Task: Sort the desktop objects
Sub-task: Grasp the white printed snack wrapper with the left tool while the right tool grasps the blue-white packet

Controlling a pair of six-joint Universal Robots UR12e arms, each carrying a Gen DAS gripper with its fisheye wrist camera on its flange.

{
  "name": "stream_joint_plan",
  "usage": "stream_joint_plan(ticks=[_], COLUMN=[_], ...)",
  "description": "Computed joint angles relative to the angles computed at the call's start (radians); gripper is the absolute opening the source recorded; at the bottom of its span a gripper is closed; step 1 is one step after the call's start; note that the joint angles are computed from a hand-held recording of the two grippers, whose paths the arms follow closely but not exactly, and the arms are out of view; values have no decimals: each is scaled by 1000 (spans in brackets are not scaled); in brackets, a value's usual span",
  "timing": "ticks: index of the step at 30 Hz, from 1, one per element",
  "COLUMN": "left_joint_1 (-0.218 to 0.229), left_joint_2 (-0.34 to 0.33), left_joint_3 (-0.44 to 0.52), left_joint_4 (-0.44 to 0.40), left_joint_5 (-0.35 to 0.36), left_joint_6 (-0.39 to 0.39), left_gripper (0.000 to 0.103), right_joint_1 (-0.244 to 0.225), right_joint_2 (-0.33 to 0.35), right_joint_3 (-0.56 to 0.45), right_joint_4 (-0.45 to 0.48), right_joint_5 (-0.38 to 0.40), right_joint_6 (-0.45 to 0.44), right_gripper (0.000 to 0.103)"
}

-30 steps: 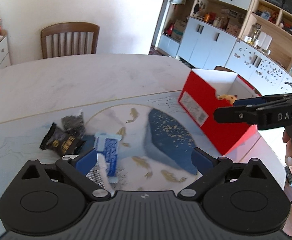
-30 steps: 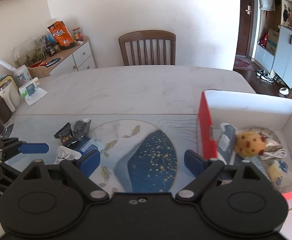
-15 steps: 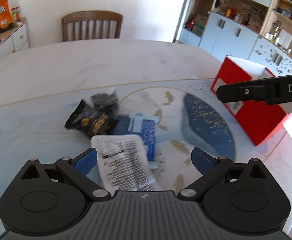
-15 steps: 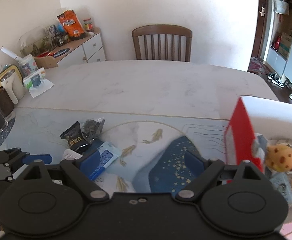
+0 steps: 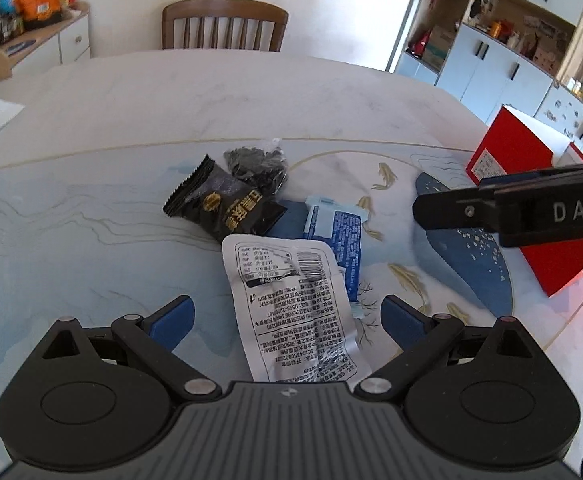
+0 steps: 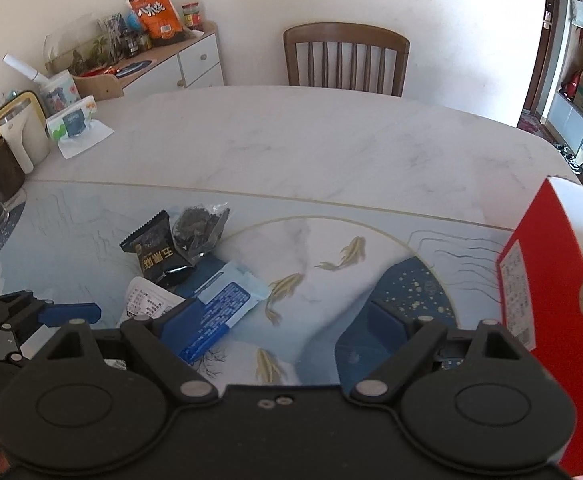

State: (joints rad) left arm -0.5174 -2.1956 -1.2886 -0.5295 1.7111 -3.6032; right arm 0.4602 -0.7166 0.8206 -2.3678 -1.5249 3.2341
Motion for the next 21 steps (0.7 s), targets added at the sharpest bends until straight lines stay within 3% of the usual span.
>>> stream_joint_plan(ticks=[7,18,21], left_joint_1=[5,15,16], left_joint_2=[2,8,9], left_joint_3=[-10,-25,-29], left_joint_4=[20,43,50], left_joint_5=[-15,-63,-69], left_joint_6=[-8,-11,-9], left_gripper=[96,66,66], right_joint_1=[4,12,17], right_joint_2=[10,54,88], right_joint_3=[-16,-87,-145], right_joint_4=[17,73,109], right_joint_5=[-3,-6,-7], right_joint_6=[2,29,58], right_gripper=[89,84,83])
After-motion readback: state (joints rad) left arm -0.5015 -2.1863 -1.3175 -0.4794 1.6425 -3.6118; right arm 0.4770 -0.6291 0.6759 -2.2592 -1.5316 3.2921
